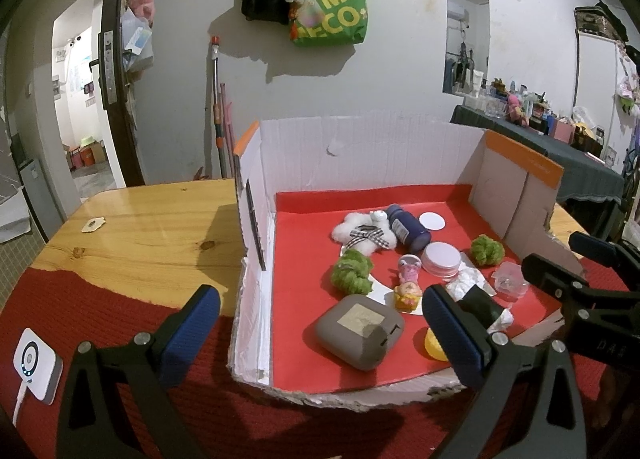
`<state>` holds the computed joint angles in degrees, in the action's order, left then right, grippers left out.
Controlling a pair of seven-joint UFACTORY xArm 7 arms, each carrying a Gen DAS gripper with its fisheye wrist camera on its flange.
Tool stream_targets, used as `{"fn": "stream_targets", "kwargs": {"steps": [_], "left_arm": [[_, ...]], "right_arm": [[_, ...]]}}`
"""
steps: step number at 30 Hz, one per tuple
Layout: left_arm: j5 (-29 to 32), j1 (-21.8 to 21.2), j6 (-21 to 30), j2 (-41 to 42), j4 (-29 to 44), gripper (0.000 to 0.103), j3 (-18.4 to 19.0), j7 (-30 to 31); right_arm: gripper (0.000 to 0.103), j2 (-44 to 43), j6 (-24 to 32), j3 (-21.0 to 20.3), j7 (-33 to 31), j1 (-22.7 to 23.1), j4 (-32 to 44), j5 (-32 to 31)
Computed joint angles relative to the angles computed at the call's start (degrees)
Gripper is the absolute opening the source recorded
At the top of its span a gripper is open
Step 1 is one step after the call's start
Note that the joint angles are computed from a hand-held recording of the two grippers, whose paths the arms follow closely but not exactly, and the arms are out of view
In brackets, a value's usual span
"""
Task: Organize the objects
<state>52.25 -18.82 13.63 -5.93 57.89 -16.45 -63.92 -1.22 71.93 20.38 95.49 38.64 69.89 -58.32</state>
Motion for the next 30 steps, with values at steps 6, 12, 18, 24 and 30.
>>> {"fn": "stream_targets", "kwargs": {"steps": [6,12,18,24,30], "left_arm": [[-4.75,-0.24,0.37,-2.76,-1.56,0.103,-0.13,4.03],[-12.15,0.38,1.11,-7.49,-5.06,0.103,-1.31,9.64],[-22.36,-0.37,3.71,-11.36,-9.47,0.103,-2.29,16.31],[-32.78,-3.32,6.07,-11.62,-11.98,0.103,-1.39,23.57],[-33.82,-2.73,8.77,-9.44,-11.46,0.103,-3.02,24.22]], "right_arm": [[0.091,0.23,2.8,0.8,-1.33,1.07,2.36,0.53],[0.091,-1.22,3.64,1.88,-0.26,2.17,2.46,2.8],[0.093,-1.34,3.73,2.92,1.25,3.24,1.93,7.74],[0.096,-0.33,3.05,2.99,2.74,4.21,0.96,11.86],[0.096,0.99,3.94,1.99,3.34,4.6,0.7,14.41]]}}
